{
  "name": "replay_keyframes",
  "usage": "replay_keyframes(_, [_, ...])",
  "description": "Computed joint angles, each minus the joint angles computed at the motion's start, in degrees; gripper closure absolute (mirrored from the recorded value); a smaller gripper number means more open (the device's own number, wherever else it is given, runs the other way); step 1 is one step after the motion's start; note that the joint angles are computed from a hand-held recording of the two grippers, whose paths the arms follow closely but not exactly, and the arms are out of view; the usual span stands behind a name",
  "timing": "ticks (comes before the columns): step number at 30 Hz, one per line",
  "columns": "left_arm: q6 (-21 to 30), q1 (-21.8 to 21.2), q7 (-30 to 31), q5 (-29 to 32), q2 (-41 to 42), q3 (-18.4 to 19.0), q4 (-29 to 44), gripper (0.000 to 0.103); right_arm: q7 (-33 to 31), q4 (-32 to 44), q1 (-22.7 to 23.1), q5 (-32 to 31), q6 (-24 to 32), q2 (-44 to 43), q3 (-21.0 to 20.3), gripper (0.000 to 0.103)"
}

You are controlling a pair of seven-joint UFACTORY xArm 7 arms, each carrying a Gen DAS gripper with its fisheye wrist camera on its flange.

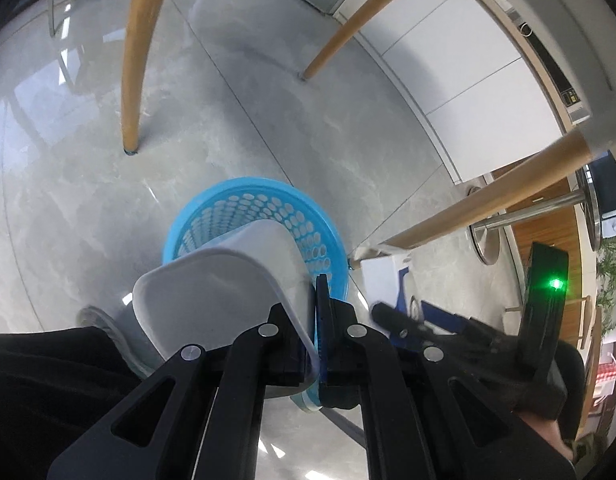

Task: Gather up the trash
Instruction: 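Open both tools to drop the cup and box into the wastebasket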

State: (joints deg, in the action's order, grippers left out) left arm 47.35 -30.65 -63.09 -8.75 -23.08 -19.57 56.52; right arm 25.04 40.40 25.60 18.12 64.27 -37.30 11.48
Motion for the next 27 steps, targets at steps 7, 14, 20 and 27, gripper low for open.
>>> replay_keyframes(7, [-3.2,-0.38,1.15,-1.78,4.43,1.09,0.79,0.1,0.28,-0.63,-0.03,1.36,-2.42,3.34,-0.31,0.026])
replay_keyframes(14, [-7.36,0.66,-0.53,-3.21,3.68,2.33,-2.47,0.059,-0.39,0.48,0.37,0.57,-2.59,6.68,0.08,0.015])
replay_keyframes(20, [-6.05,1.09,-2.36,-2.68,2.72,2.25,-2.87,0.062,-0.35,0.75,0.6,-0.65,-2.21,7.47,0.66,0.015])
replay_keyframes(27, [-2.89,1.6,-3.27,-1.68,0.68,2.21,-2.87,0.064,-0.42,1.98,0.77,-4.16,-0.49,6.59,1.77,0.015])
